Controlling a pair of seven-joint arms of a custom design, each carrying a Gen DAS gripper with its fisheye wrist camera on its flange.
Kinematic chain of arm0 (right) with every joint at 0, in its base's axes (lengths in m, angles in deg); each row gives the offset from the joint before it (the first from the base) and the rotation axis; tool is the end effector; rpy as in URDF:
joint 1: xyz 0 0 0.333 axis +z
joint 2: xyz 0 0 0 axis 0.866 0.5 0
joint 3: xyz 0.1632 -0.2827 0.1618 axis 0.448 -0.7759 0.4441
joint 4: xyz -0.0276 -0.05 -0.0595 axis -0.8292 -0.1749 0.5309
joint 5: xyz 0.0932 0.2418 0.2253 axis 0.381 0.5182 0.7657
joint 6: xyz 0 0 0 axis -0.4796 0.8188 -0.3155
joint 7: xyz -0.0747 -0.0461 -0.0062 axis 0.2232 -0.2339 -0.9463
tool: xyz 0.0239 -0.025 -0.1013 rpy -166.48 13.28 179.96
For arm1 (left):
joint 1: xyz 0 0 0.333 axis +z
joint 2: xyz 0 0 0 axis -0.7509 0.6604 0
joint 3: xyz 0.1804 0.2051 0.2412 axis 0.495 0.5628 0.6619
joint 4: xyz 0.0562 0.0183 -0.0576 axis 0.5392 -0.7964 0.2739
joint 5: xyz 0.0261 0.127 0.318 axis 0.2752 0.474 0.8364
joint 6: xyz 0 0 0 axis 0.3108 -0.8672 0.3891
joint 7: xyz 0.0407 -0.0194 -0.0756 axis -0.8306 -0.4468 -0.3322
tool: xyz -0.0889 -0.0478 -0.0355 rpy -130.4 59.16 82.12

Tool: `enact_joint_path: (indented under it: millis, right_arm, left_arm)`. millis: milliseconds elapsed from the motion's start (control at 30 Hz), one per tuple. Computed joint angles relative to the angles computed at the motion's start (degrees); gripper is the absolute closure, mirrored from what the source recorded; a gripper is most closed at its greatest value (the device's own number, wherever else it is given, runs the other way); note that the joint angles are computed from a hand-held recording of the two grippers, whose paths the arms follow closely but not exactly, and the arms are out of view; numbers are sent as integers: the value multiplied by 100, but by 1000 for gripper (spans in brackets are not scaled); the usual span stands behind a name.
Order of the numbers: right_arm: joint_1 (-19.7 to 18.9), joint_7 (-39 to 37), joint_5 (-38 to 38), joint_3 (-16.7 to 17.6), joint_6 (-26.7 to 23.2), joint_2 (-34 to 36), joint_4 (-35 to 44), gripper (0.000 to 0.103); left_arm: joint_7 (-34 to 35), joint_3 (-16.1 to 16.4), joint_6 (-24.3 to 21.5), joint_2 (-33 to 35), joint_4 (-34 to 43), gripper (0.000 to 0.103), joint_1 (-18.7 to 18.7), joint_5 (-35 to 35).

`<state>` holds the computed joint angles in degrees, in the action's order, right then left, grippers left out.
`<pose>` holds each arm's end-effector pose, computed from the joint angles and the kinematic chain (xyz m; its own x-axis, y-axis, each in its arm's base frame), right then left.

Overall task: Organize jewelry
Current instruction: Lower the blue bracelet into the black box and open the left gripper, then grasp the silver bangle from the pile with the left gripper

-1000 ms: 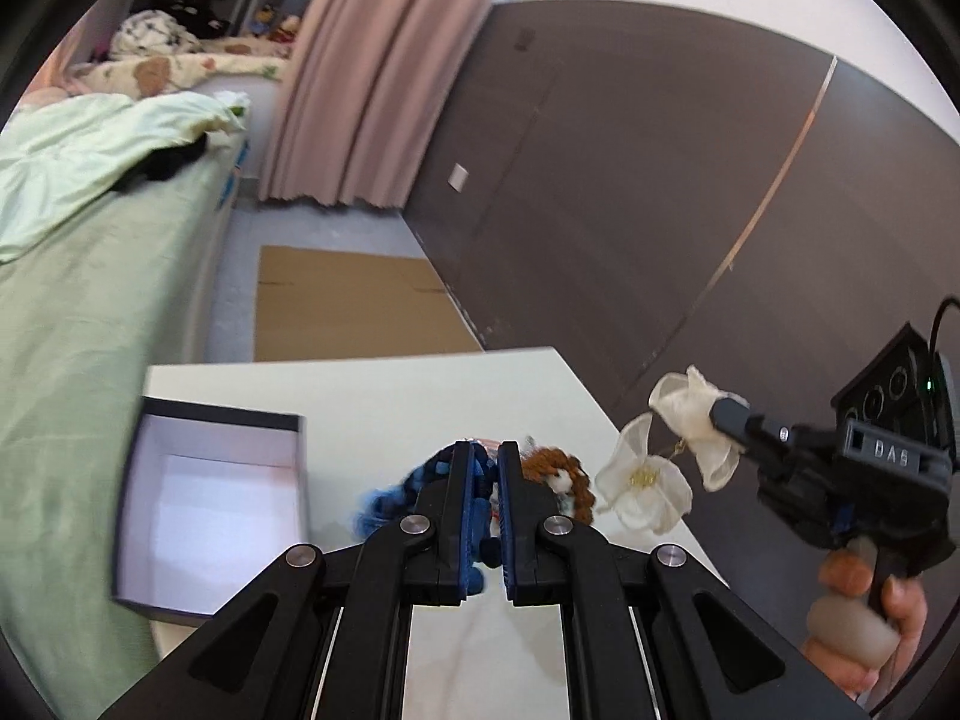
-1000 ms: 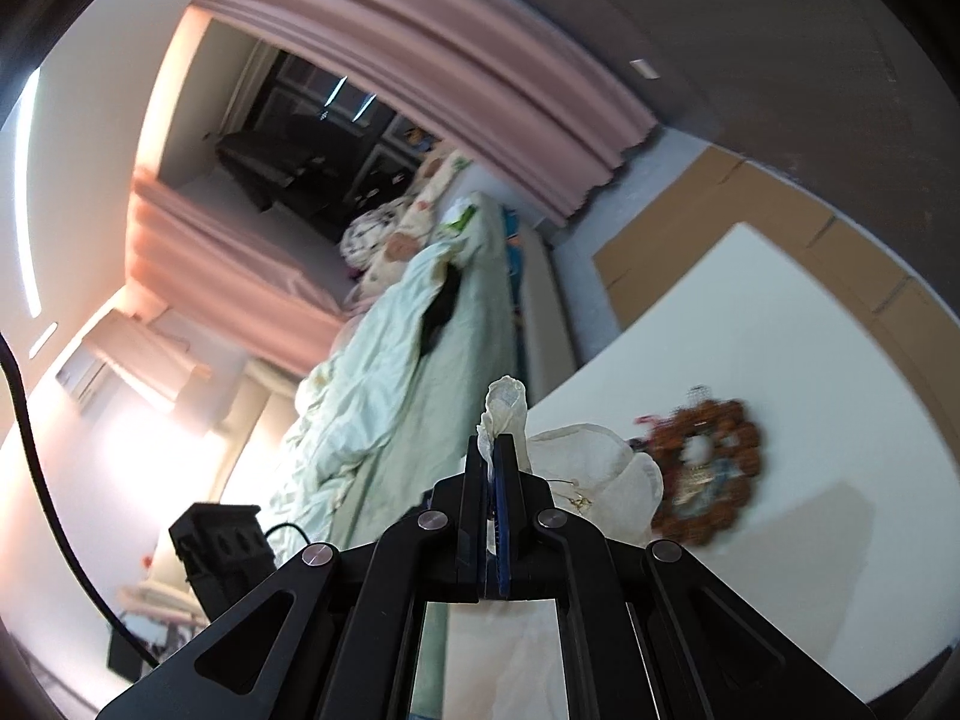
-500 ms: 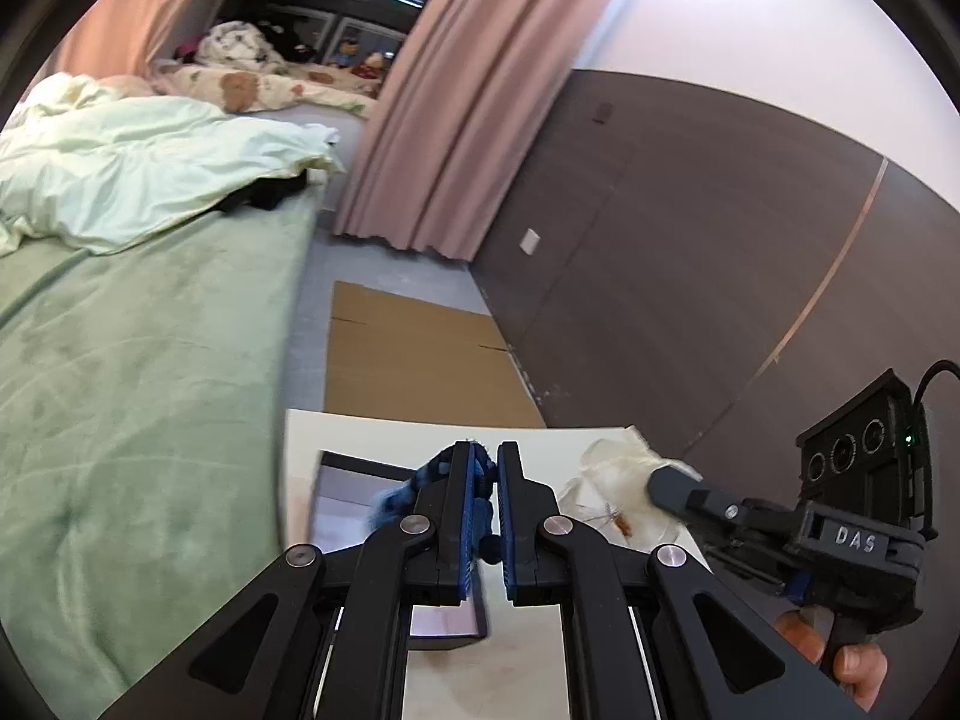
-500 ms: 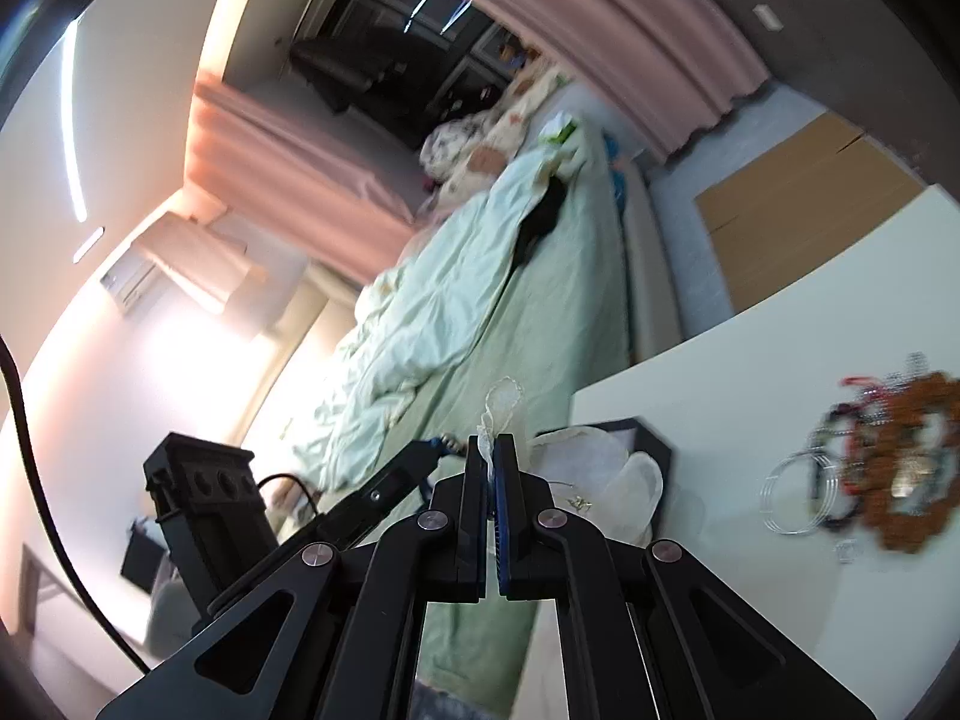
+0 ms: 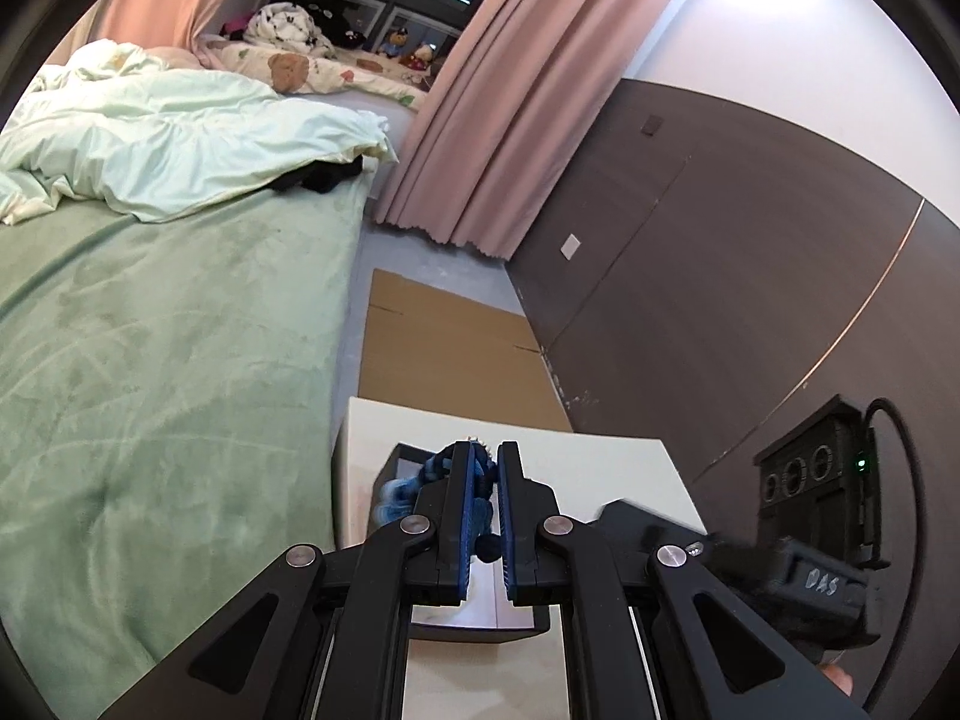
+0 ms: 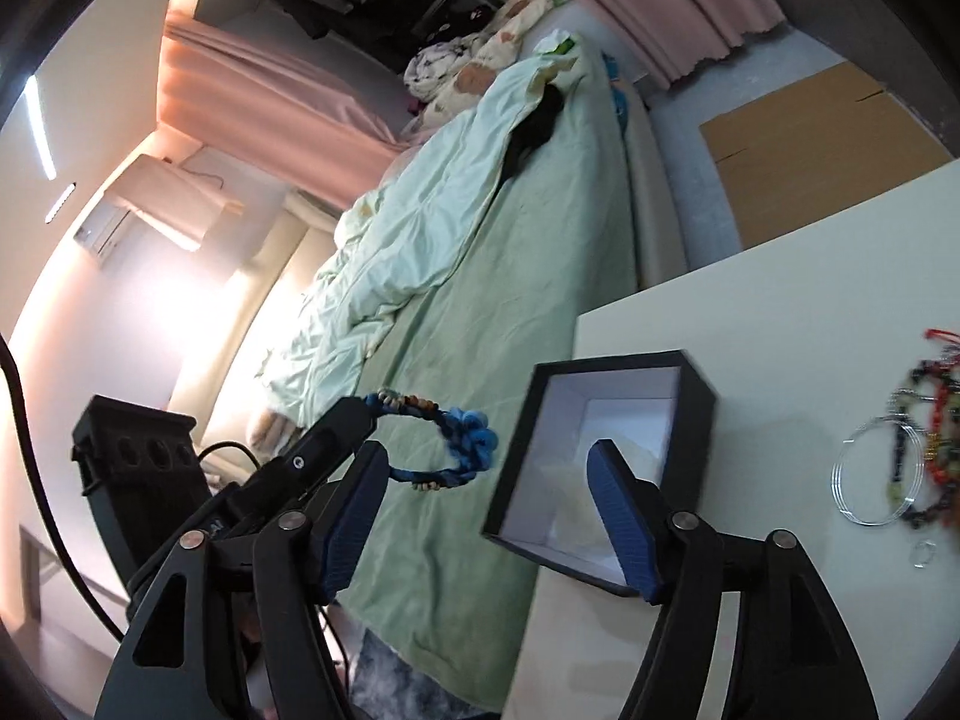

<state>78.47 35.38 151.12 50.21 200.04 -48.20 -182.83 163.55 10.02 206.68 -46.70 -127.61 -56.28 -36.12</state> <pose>0.5723 0.2897 0.5630 0.1996 -0.6412 -0.7410 -0.8472 0.2670 -0.4593 0.5477 -0.1439 0.6239 -0.2284 -0.8477 0.4788 -0.6882 -0.2073 -0.6952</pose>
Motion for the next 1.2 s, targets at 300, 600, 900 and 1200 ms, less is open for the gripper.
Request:
enact_joint_path:
  millis: [300, 600, 900, 1200]
  right_arm:
    - [-3, 314, 2, -268, 679, -639, -742, 30]
    - [-86, 603, -242, -544, 790, -1175, -1301, 30]
    - [-156, 2635, -2453, -917, 879, -1788, -2149, 30]
    - [-446, 4491, -4234, -1135, 292, -1947, -2452, 30]
  left_arm:
    - [-356, -82, -319, 151, 115, 95, -86, 319]
    - [-1761, -80, -462, 181, -27, 9, -85, 1566]
    - [-1809, -145, -204, 21, -228, 9, -226, 1804]
    - [-1046, -330, 107, 28, -234, 13, -537, 1511]
